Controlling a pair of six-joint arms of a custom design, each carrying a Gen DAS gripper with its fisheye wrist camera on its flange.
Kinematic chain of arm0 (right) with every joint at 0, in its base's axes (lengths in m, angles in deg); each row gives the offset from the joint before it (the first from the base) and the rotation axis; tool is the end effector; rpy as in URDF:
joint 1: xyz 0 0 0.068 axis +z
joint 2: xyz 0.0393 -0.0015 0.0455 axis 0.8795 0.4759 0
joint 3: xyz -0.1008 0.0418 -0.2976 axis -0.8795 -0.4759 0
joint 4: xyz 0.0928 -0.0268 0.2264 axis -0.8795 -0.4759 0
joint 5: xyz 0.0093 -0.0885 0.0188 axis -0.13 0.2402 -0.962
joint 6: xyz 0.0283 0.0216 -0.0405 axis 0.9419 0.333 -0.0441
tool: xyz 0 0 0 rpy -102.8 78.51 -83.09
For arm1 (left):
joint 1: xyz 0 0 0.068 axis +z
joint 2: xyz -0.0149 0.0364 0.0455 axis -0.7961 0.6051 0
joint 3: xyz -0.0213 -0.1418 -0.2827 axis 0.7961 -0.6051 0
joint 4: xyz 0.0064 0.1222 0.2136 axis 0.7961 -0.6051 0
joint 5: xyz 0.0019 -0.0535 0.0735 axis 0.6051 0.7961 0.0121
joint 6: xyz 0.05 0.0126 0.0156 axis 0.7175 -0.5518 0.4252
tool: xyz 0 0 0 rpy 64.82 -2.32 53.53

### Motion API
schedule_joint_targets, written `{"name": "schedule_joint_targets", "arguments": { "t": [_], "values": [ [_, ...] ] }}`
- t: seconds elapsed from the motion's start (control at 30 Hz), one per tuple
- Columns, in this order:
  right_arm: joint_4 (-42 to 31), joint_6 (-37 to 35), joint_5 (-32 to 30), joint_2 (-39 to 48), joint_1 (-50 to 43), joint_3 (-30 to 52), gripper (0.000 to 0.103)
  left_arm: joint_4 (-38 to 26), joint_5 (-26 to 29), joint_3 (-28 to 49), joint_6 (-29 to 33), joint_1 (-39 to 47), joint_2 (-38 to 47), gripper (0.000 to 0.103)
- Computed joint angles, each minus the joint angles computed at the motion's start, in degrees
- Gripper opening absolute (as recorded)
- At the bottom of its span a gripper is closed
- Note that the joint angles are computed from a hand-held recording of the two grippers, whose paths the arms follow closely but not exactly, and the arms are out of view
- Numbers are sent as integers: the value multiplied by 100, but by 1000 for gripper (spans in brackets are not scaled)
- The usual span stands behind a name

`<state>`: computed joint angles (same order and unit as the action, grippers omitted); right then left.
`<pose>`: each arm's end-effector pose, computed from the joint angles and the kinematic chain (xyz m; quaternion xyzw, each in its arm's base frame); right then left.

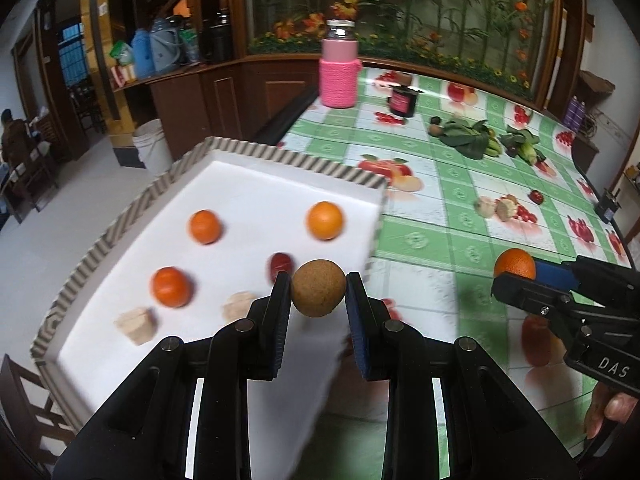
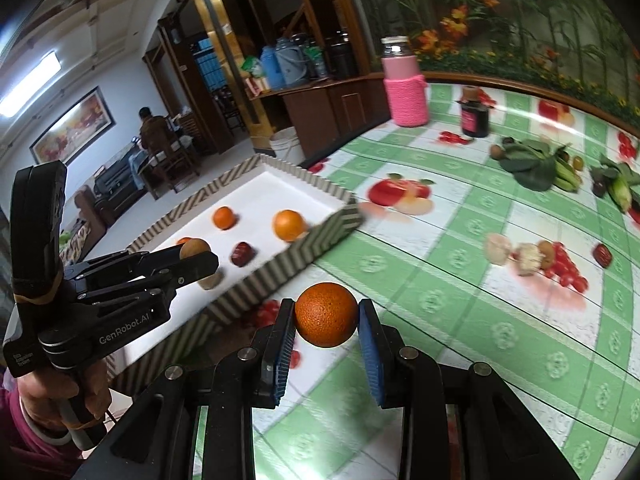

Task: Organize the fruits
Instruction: 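Carry the mandarin and kiwi into the white tray and open both grippers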

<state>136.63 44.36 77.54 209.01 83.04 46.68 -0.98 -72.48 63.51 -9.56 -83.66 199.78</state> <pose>0.3015 0.1206 0.0238 -0.0428 0.9107 0.1604 0.3783 0.3317 -0.1930 0.0334 0.1617 0.9131 -0.0638 0.3689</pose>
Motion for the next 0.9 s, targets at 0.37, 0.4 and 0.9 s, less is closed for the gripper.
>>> {"name": "schedule_joint_targets", "arguments": {
  "t": [0.37,0.4,0.9],
  "values": [
    [-911,-80,174,-126,625,763,30,583,-32,-626,133,520,-77,27],
    [-993,-93,181,-116,663,842,30,626,-15,-668,140,565,-72,27],
    [-2432,-411,92,231,1061,2304,30,934,597,-1106,204,1431,117,27]
  ]
}}
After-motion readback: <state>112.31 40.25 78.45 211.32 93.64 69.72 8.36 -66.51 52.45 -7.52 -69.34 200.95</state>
